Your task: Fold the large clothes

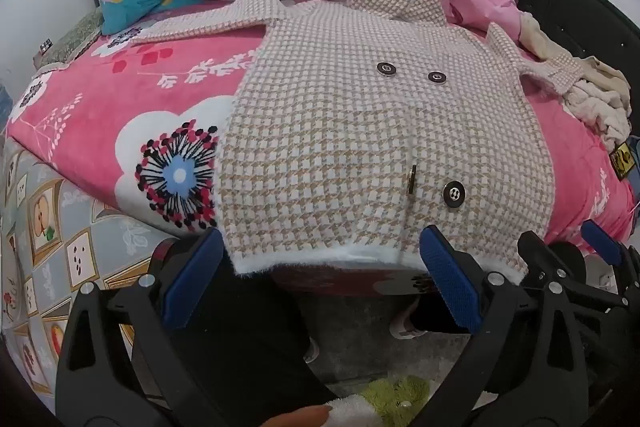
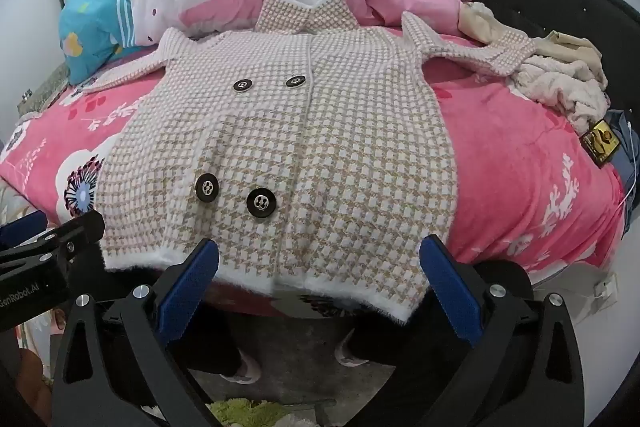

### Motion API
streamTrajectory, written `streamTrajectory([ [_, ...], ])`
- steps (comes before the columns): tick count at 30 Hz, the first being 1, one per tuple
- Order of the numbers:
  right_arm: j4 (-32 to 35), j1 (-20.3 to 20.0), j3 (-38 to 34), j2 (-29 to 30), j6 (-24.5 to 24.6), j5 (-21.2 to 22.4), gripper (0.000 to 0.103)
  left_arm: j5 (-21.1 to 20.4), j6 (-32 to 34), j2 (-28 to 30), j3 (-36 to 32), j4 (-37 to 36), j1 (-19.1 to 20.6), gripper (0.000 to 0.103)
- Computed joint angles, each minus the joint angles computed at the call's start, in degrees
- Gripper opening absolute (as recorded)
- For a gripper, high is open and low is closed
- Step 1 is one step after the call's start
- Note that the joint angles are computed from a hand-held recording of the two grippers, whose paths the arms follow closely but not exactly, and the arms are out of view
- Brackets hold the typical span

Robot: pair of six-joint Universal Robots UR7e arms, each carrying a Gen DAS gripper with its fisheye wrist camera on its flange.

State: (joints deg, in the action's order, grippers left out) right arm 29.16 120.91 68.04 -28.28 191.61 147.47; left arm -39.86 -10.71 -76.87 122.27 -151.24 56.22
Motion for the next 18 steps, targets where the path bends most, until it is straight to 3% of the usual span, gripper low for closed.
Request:
streamTrajectory([
  [18,0.0,0.3,-0.4,0.2,-0.6,0.1,0.098,-0.1,-0.2,-0.2,0.2,0.0,0.2,0.095],
])
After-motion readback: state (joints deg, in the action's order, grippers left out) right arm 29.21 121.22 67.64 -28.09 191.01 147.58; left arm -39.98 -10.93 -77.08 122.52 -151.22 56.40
